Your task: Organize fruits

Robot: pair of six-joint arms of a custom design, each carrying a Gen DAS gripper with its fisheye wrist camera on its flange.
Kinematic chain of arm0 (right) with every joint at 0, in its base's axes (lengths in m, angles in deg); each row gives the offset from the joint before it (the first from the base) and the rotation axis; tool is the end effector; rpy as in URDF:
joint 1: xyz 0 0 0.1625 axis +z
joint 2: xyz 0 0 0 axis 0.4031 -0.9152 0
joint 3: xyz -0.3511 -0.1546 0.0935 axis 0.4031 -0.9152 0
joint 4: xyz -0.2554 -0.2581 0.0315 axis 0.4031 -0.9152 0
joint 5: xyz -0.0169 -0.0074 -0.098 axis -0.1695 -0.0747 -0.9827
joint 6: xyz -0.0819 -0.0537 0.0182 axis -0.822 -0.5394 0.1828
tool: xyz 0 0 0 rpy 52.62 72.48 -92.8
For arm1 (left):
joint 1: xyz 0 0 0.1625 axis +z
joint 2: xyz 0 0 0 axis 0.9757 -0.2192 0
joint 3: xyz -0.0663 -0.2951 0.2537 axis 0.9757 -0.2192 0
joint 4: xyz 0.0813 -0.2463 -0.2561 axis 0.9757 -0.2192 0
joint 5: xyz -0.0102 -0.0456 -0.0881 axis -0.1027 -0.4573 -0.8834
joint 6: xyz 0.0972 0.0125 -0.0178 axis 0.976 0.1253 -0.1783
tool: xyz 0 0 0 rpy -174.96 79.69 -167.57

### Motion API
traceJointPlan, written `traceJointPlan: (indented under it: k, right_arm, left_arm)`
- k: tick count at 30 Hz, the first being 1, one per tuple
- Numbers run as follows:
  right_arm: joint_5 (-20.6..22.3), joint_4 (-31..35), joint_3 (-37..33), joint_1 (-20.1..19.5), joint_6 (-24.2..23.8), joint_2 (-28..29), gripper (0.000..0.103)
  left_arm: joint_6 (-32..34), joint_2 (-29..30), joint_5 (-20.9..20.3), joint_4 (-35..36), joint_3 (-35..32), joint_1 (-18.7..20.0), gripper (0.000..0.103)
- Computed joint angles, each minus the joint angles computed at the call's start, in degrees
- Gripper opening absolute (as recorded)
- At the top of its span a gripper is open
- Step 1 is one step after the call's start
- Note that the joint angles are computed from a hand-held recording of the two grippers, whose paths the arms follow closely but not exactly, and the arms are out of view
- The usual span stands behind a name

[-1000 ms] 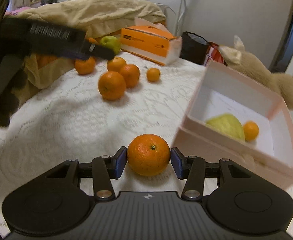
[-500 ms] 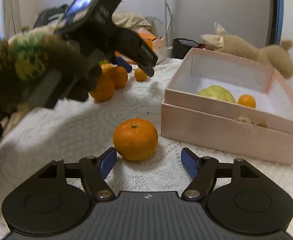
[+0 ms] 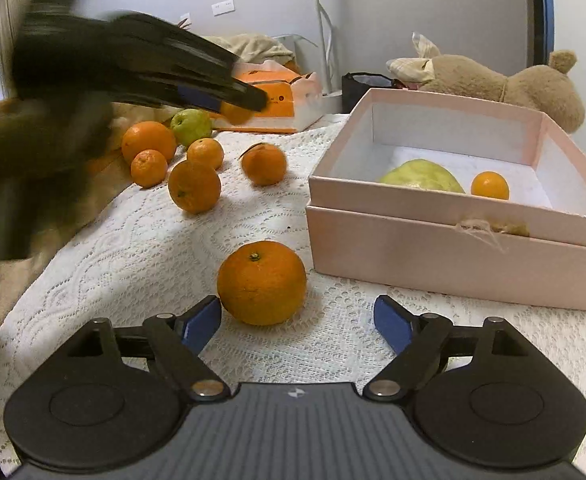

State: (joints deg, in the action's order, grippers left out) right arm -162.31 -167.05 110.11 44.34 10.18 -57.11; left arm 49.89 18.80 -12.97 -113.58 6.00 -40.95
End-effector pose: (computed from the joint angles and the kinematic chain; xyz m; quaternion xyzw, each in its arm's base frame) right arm -0.0480 -0.5156 0.2604 0.3622 -0.8806 0.2652 0.1519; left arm -0.3377 -0.5154 -0.0272 0.1864 0.8506 -0.4212 0.2537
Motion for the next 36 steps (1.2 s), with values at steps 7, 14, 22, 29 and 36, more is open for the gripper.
traceJointPlan:
  k: [7,14,22,29,36]
  right_arm:
    - [-1.7,4.0,-1.8,1.0,-1.1,0.5,0.100]
    - [-5.3,2.1,-1.1,2.4,-2.9,0.9,0.103]
    - [-11.0,0.7,-0.9,4.6,-3.5,1.3,0.103]
    - [-9.3,5.7,-0.7,5.9,-4.2,-2.7,0.091]
    - [-1.0,-3.6,-4.4,10.6,6.2,-0.5,0.091]
  left_arm:
    - [-13.7,-2.0,-0.4,4.1,11.7,-3.4,0.034]
    - [-15.1,-1.9,-0.7,4.5,13.6,-2.5,0.034]
    - [-20.5,-3.4,1.3,8.1,15.3,-3.0,0.046]
    - [-21.3,-3.7,1.0,7.1,16.0,-2.7,0.048]
    - [-21.3,-3.4,1.2,6.7,16.0,-2.8,0.048]
